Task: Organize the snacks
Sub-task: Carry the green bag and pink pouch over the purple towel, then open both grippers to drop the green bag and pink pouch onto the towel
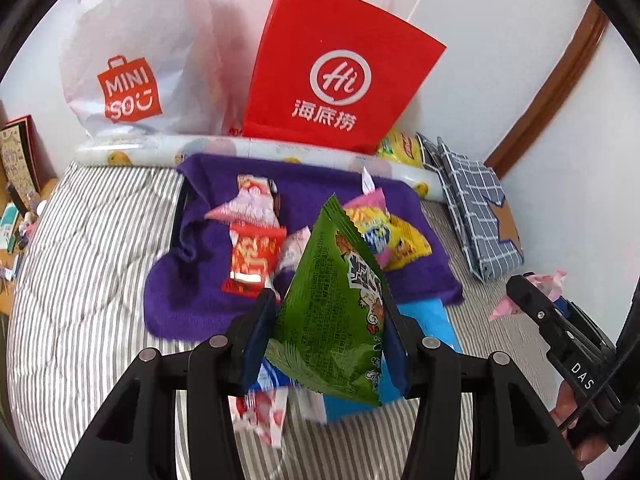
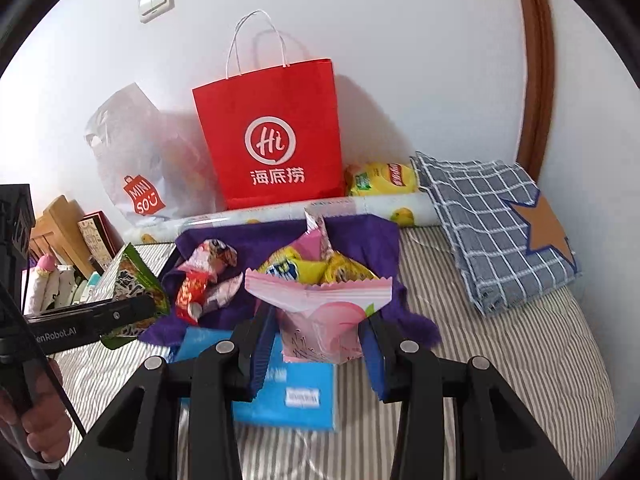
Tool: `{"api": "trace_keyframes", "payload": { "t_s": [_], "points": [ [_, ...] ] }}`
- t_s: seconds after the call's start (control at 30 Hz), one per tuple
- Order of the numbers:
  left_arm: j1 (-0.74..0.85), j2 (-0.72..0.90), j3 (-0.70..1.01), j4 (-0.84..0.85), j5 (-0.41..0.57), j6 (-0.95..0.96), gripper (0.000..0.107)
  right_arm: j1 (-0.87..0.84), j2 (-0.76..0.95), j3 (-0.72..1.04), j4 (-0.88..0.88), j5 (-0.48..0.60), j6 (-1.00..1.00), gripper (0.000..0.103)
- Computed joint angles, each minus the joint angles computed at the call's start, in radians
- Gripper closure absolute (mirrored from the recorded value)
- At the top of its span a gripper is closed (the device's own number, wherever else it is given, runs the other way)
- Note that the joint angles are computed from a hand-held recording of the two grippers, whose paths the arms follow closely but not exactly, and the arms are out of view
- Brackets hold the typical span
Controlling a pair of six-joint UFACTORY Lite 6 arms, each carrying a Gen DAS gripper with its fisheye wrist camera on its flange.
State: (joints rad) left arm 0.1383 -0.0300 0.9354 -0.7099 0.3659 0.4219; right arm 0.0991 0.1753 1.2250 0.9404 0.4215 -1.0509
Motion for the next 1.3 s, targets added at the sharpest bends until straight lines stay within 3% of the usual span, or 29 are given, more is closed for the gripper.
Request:
{"api": "trace_keyframes", "payload": {
  "t_s": [0.37,0.6,0.83,1.3],
  "points": [
    [0.028,0.185,0.127,-0.097,-0.094,0.148,0.057,0.084,0.283,0.329,-0.098,0.016,0.148,0.065],
    [0.09,0.228,0.122,-0.362,-0.068,0.422,0.058,0.113,0.468,0.51,-0.093,0.032,0.151,0.065],
    [0.102,0.233,0.114,-0.484,-0.039,0.534,0.058,0.1,0.517,0.511,-0.083,0.032,0.13,0.065],
    [0.11,0.257,0.12,-0.504,-0.03,0.541,0.059,0.098,0.591,0.554,-0.144,0.051,0.166,0.064]
  ]
}}
